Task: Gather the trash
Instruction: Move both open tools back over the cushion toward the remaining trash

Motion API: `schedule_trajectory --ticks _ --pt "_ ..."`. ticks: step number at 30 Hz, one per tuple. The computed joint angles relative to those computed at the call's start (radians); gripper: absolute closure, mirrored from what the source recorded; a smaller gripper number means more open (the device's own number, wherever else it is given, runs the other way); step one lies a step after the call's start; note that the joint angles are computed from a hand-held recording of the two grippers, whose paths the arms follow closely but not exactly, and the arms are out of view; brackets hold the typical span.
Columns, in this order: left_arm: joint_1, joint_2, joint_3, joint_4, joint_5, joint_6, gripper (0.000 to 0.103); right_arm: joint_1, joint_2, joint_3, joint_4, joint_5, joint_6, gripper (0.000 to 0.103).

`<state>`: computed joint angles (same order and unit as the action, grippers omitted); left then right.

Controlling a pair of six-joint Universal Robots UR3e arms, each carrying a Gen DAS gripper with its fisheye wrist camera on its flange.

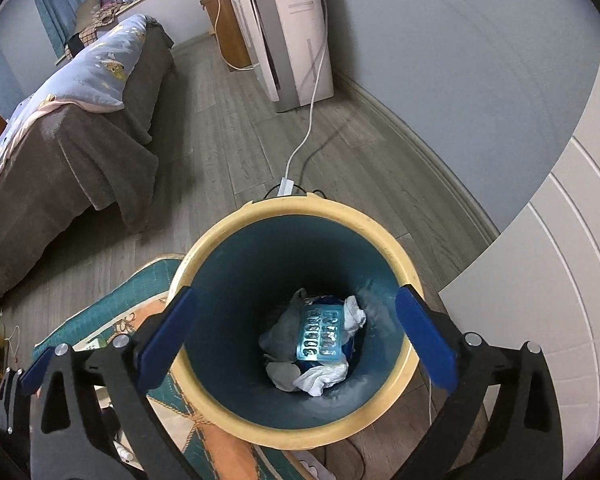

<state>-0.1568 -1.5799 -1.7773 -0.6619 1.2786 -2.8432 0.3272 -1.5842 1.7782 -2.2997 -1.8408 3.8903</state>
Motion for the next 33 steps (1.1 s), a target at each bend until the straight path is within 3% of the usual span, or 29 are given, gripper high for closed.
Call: schedule_trajectory --ticks 15,24,27,29,33 --pt "0.597 0.414 -0.167 -0.330 -0.084 0.317 0.005 0.186 0.229 -0.371 0.161 -0.095 -0.021 0.006" --pt "1.103 0.655 -0.101 -0.859 -0.311 0.637 0.005 0.332 0.394 -0.730 0.351 -0.178 -0.011 0.006" --pt "1.262 0.729 -0.080 -1.070 -0.389 0.801 0.005 0.392 0.470 -0.872 0.417 -0.212 -0.012 0.006" --pt "1.290 0.749 -0.103 -1.074 -0.396 0.831 0.005 0.429 0.524 -0.966 0.461 -0.225 -0.016 0.006" --pt "1.278 0.747 -0.169 -0.947 -0.374 0.796 0.005 0.483 0.612 -1.100 0.512 -0.203 0.010 0.006"
